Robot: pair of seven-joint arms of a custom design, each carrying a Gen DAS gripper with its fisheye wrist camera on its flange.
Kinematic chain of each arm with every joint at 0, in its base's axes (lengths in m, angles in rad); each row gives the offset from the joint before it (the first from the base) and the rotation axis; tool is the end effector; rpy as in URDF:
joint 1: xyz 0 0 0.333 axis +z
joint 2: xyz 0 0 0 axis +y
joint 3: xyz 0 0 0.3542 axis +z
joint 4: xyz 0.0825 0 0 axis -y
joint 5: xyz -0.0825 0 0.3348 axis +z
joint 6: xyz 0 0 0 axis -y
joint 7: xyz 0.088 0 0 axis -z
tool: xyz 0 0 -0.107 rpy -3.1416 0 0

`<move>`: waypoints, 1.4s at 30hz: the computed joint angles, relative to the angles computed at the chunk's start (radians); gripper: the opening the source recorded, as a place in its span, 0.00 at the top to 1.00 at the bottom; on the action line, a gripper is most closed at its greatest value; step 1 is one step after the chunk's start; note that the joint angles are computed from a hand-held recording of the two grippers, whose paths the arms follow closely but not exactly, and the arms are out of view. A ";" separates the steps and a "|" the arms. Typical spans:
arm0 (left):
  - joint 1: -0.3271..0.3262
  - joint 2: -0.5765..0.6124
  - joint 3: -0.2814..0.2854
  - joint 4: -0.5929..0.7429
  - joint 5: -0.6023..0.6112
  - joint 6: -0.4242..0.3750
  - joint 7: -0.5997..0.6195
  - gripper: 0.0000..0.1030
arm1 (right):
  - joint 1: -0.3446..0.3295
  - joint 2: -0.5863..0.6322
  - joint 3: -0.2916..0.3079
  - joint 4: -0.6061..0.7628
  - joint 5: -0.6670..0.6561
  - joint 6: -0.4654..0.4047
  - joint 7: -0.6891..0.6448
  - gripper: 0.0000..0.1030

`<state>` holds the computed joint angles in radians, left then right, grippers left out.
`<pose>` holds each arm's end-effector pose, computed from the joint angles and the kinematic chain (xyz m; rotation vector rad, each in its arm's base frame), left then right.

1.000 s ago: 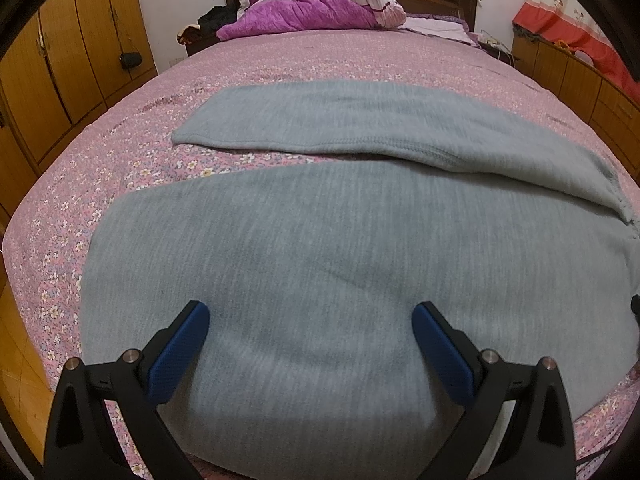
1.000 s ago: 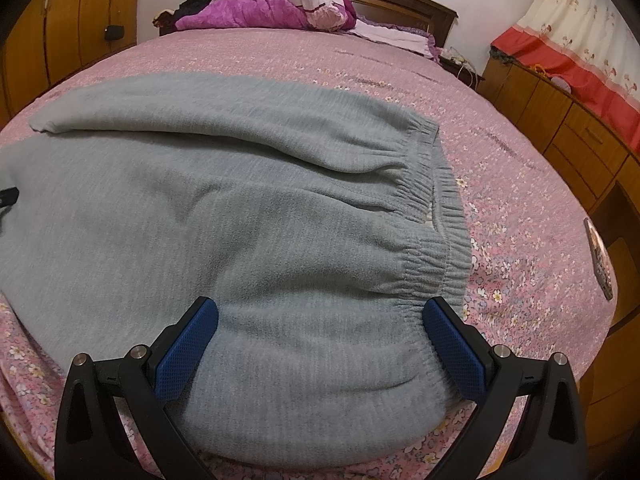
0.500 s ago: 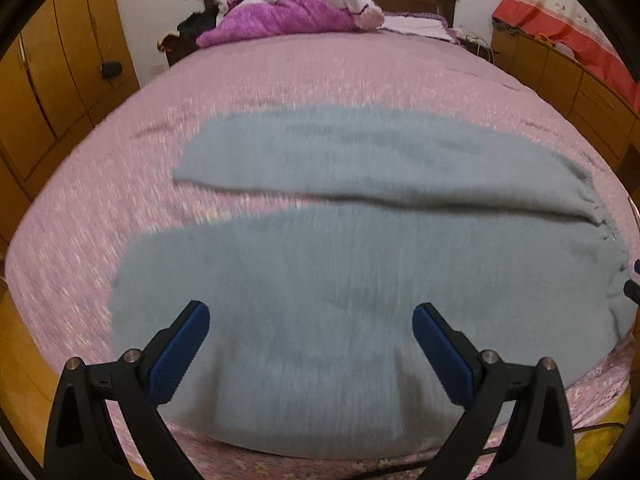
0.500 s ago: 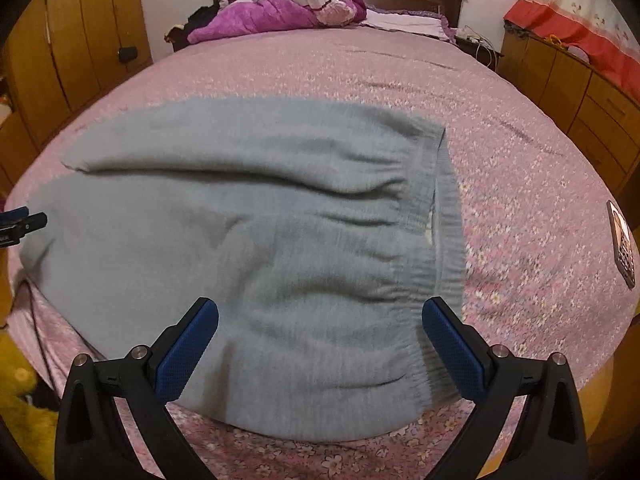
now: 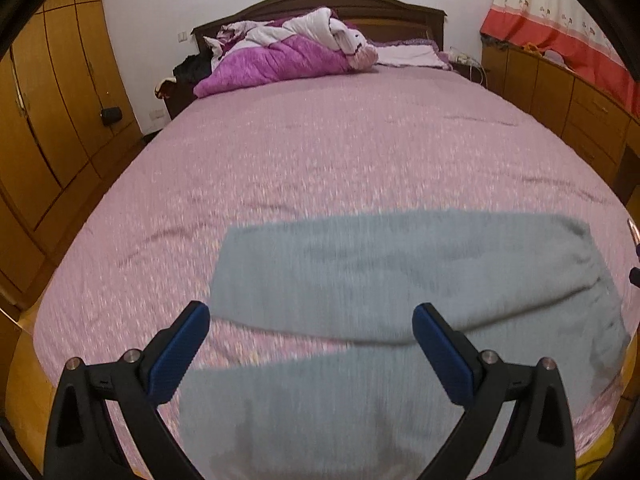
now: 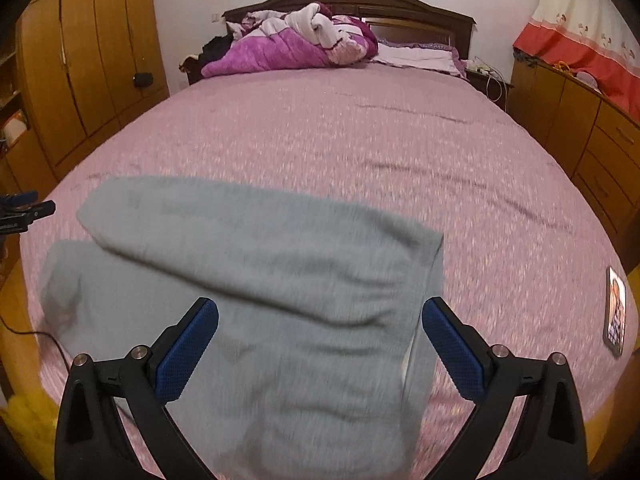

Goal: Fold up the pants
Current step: 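Move both grippers along the sweatpants toward the cuff ends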

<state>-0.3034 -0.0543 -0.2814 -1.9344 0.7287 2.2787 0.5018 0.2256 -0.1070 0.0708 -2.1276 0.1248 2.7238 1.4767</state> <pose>0.4505 -0.2837 0.6083 -1.8268 1.6434 -0.5168 0.4961 0.1486 0.5976 -2.0109 1.4870 -0.4971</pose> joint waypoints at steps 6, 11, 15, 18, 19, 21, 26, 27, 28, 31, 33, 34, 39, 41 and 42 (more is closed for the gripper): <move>0.005 0.064 0.015 0.108 0.009 -0.022 0.056 0.00 | -0.002 0.077 -0.017 0.111 0.031 -0.031 -0.031 0.04; 0.009 0.144 0.041 0.193 -0.038 -0.009 0.115 0.00 | -0.006 0.162 -0.030 0.217 0.071 -0.088 -0.054 0.04; 0.003 0.213 0.059 0.264 -0.067 -0.016 0.174 0.00 | -0.010 0.238 -0.044 0.313 0.060 -0.136 -0.045 0.04; 0.002 0.275 0.073 0.326 -0.103 -0.025 0.233 0.00 | -0.014 0.293 -0.052 0.377 0.053 -0.174 -0.048 0.04; 0.001 0.296 0.076 0.348 -0.117 -0.026 0.255 0.00 | -0.015 0.306 -0.054 0.394 0.051 -0.184 -0.049 0.04; -0.002 0.342 0.085 0.398 -0.142 -0.039 0.294 0.00 | -0.018 0.340 -0.059 0.430 0.049 -0.203 -0.053 0.04; -0.007 0.452 0.102 0.521 -0.210 -0.061 0.392 0.00 | -0.027 0.433 -0.069 0.534 0.051 -0.257 -0.049 0.04; -0.008 0.480 0.104 0.555 -0.225 -0.069 0.416 0.00 | -0.026 0.451 -0.072 0.553 0.044 -0.265 -0.050 0.04; -0.010 0.507 0.106 0.588 -0.240 -0.076 0.438 0.00 | -0.025 0.464 -0.075 0.567 0.037 -0.271 -0.050 0.04; -0.019 0.584 0.116 0.689 -0.276 -0.112 0.496 0.00 | -0.024 0.511 -0.080 0.622 0.021 -0.297 -0.056 0.04; -0.025 0.632 0.122 0.753 -0.300 -0.140 0.531 0.00 | -0.027 0.541 -0.081 0.659 0.023 -0.318 -0.058 0.04; -0.029 0.656 0.126 0.787 -0.311 -0.158 0.547 0.00 | -0.029 0.551 -0.080 0.673 0.026 -0.327 -0.059 0.04; -0.049 0.744 0.148 0.897 -0.336 -0.219 0.601 0.00 | -0.044 0.601 -0.072 0.726 0.048 -0.361 -0.083 0.04; -0.054 0.772 0.151 0.924 -0.339 -0.233 0.634 0.00 | -0.046 0.617 -0.069 0.739 0.057 -0.374 -0.092 0.04; -0.056 0.779 0.153 0.928 -0.340 -0.231 0.647 0.00 | -0.046 0.625 -0.069 0.746 0.058 -0.384 -0.095 0.04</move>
